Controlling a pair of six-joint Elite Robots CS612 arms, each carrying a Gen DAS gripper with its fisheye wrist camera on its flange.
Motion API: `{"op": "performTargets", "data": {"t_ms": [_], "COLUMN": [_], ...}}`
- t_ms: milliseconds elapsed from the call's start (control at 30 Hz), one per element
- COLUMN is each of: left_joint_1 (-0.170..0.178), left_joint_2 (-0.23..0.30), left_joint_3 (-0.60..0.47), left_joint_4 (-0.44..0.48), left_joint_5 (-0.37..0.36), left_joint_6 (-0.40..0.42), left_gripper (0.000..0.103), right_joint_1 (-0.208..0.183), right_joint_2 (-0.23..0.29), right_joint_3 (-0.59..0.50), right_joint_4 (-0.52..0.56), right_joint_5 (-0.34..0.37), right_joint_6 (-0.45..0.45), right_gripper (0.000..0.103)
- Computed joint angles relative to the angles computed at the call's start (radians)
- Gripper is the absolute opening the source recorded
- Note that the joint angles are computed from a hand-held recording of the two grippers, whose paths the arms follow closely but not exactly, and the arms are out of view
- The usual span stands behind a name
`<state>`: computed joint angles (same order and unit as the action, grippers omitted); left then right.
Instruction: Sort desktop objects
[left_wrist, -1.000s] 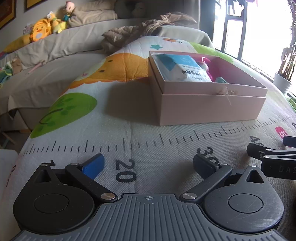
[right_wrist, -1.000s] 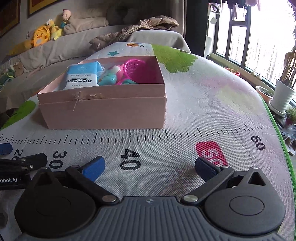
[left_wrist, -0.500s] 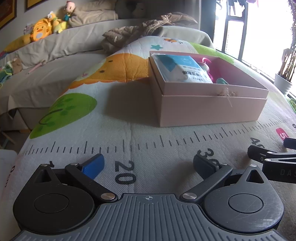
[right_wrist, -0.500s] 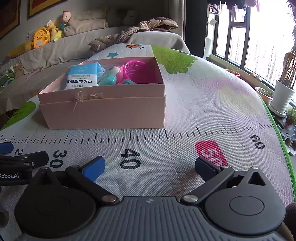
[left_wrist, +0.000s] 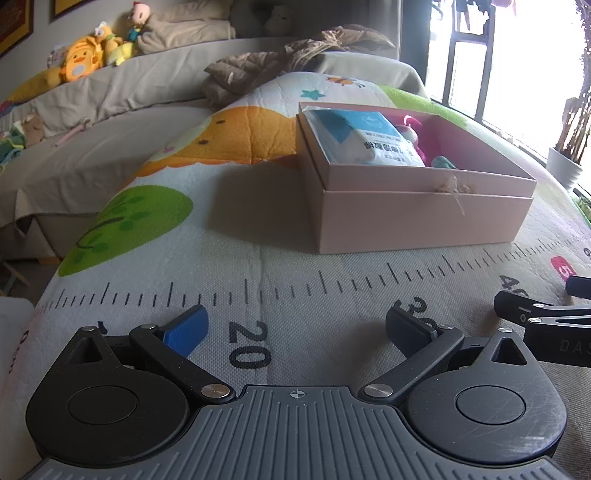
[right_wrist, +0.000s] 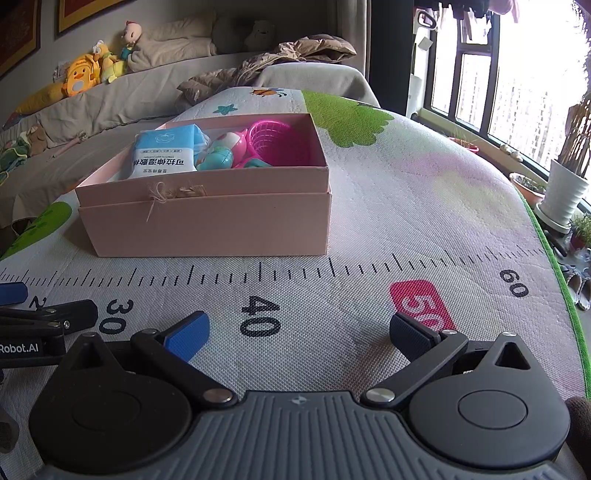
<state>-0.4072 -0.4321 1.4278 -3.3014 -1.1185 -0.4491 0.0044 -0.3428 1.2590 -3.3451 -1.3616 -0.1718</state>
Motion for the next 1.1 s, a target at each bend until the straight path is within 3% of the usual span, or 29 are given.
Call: {"op": "performTargets", "data": {"t_ms": [1100], "left_joint_1": [0.0], "left_joint_2": [0.003], "left_joint_3": [-0.004], "left_joint_4": [0.0], "left_joint_5": [0.002], "left_joint_6": [-0.001], "left_gripper": [0.103], "right_joint_1": [-0.001], "right_joint_2": [-0.001], "right_joint_3": [0.001], "right_joint_4": [0.0], "right_joint_5": [0.001], "right_joint_6": [0.001], "right_gripper": [0.103]}}
